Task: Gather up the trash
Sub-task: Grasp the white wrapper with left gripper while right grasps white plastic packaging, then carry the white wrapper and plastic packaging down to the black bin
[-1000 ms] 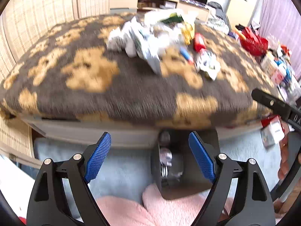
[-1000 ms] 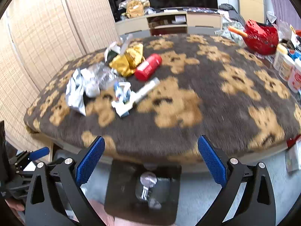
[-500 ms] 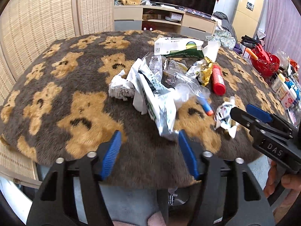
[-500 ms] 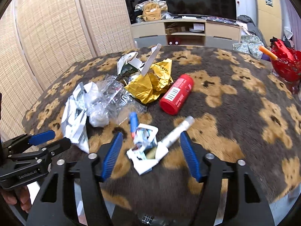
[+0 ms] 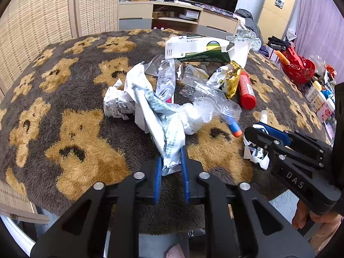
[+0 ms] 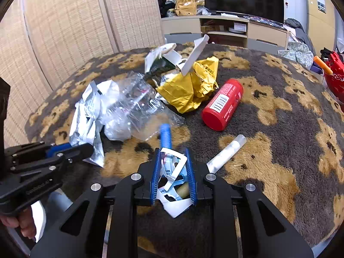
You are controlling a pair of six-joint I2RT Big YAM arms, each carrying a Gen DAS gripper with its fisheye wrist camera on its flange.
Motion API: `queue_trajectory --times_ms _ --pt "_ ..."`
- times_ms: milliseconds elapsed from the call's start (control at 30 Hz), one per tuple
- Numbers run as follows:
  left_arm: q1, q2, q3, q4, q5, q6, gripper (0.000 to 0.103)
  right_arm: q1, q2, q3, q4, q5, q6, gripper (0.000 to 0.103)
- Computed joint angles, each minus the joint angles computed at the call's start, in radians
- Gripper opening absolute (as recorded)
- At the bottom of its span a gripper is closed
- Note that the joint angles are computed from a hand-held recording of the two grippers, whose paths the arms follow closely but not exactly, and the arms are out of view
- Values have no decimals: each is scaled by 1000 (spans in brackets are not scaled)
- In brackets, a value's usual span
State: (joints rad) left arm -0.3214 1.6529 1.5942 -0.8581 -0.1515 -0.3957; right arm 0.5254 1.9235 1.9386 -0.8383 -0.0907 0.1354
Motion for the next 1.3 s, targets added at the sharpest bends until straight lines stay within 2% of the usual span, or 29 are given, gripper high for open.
queue_trajectory --times_ms 400,633,933,1100,1300 --pt "-48 -96 -19 2 -110 13 9 1 -90 -43 56 -2 5 23" --pt "-114 -168 -34 -11 -162 15 9 -4 -207 -134 81 18 8 23" --pt "-221 -249 -86 -19 -206 -26 9 -17 -370 -308 97 33 20 23" --pt "-275 -277 -130 -31 -204 -59 9 -30 -449 -410 94 23 36 23" --pt "-313 -278 -210 -25 -136 -114 9 -44 -490 -508 73 -11 60 24"
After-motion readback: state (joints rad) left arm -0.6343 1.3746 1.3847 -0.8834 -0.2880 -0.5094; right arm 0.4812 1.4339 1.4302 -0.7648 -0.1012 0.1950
